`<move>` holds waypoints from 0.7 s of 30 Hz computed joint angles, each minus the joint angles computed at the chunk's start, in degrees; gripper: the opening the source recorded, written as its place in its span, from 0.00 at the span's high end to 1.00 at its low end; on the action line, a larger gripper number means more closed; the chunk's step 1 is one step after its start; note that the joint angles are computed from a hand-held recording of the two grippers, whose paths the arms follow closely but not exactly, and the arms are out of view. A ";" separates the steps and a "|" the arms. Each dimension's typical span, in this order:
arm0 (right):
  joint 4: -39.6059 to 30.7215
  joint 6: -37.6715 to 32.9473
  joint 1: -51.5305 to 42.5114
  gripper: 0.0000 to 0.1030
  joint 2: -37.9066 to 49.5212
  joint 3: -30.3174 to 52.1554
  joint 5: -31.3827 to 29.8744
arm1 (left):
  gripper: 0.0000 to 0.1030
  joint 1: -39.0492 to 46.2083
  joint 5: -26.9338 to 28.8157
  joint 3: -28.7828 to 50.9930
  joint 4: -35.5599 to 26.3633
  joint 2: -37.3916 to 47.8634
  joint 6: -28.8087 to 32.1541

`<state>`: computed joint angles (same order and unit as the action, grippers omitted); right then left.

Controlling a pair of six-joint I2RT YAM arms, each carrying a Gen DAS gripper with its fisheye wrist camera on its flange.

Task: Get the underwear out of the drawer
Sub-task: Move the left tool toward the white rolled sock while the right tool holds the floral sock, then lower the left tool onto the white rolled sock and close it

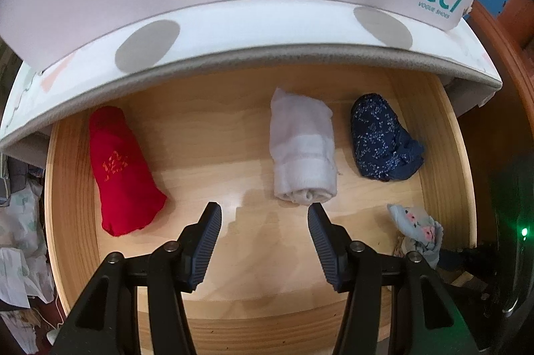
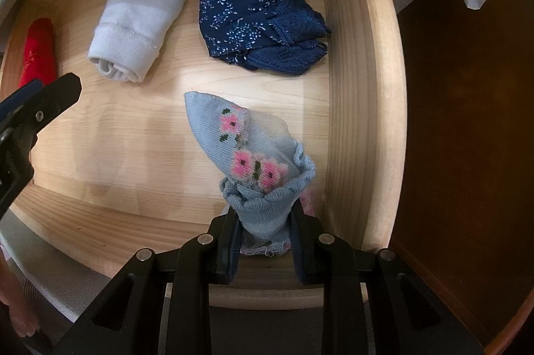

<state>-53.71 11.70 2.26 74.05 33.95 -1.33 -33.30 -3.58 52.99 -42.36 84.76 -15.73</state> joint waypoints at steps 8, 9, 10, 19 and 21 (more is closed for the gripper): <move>0.07 0.25 0.21 0.78 0.05 0.05 -0.12 | 0.46 1.75 2.96 2.70 -0.18 2.51 6.11; -0.06 0.32 0.28 0.78 -0.06 0.12 -0.19 | 0.46 2.17 3.59 3.18 -0.36 2.76 7.93; -0.14 0.39 0.33 0.78 -0.09 0.21 -0.25 | 0.46 2.29 3.92 3.46 -0.18 3.11 9.36; -0.45 0.06 0.08 0.78 -0.17 0.35 -0.22 | 0.46 2.99 5.39 5.79 -0.16 5.45 20.02; -0.40 0.32 0.32 0.78 -0.14 0.34 -0.24 | 0.46 2.54 5.60 6.32 0.19 6.35 21.49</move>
